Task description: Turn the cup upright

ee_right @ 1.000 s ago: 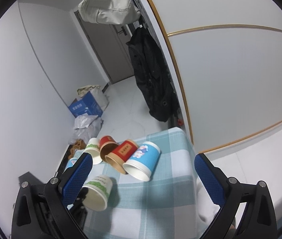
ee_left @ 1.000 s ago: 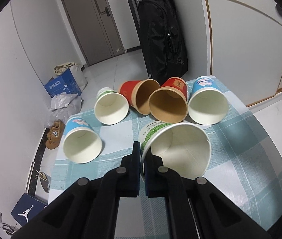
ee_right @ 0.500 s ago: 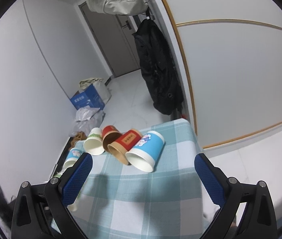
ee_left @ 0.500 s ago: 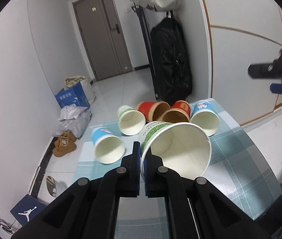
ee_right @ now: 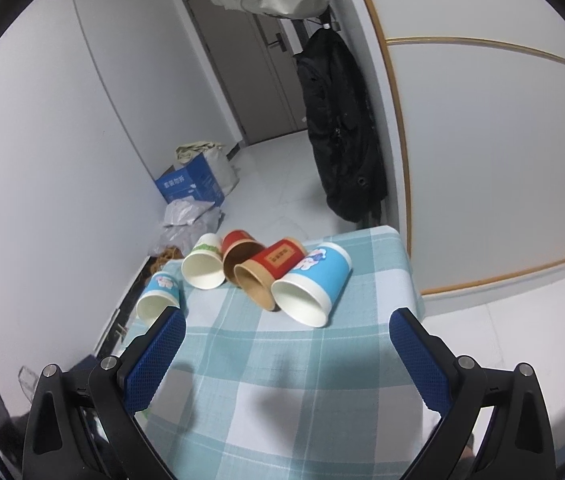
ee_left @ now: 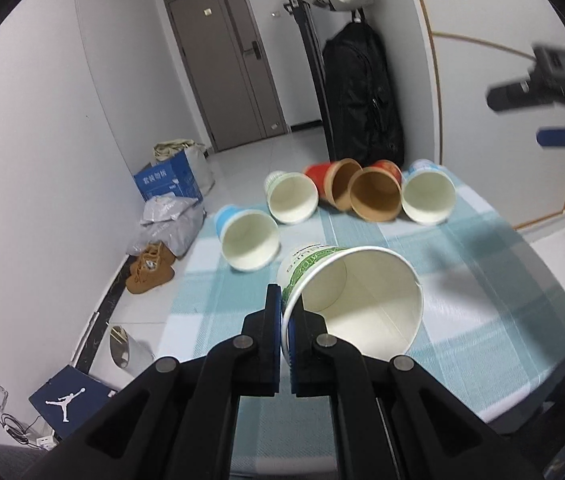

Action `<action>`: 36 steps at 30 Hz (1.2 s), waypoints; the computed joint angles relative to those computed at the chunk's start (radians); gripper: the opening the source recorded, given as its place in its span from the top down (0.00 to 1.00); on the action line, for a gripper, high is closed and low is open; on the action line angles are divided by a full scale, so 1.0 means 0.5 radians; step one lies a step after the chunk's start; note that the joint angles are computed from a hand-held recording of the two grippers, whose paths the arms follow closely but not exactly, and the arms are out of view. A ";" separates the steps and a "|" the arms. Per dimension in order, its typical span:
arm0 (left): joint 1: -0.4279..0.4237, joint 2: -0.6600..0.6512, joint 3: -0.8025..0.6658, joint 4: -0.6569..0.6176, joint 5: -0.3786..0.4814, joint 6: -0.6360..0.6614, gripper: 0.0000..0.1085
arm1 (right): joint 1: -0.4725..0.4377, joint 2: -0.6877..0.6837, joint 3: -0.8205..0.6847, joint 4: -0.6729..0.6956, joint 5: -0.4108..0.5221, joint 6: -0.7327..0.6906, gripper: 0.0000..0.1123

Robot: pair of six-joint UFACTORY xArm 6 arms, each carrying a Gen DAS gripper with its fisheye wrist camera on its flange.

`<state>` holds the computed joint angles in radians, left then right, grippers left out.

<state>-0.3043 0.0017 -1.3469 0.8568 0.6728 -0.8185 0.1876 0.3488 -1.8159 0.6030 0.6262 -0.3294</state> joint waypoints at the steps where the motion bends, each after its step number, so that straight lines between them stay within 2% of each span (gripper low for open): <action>1: -0.011 -0.004 0.008 0.042 0.016 0.002 1.00 | 0.003 -0.001 0.002 0.000 -0.003 -0.006 0.08; 18: -0.025 0.037 0.065 -0.165 0.016 0.082 1.00 | -0.005 -0.033 0.047 0.043 -0.052 -0.047 0.08; 28: -0.025 0.058 0.042 -0.670 -0.001 0.447 0.99 | -0.009 -0.040 0.061 0.065 -0.068 -0.033 0.08; 30: -0.026 0.065 0.030 -0.726 0.028 0.486 0.95 | -0.009 -0.043 0.065 0.059 -0.067 -0.025 0.08; 34: -0.028 0.054 0.044 -0.726 0.017 0.462 0.57 | -0.008 -0.046 0.067 0.044 -0.062 -0.017 0.08; 35: -0.028 0.043 0.056 -0.717 0.000 0.446 0.52 | -0.008 -0.048 0.068 0.040 -0.060 -0.016 0.08; 36: -0.027 0.036 0.061 -0.711 -0.009 0.439 0.51 | -0.008 -0.045 0.066 0.036 -0.059 -0.016 0.08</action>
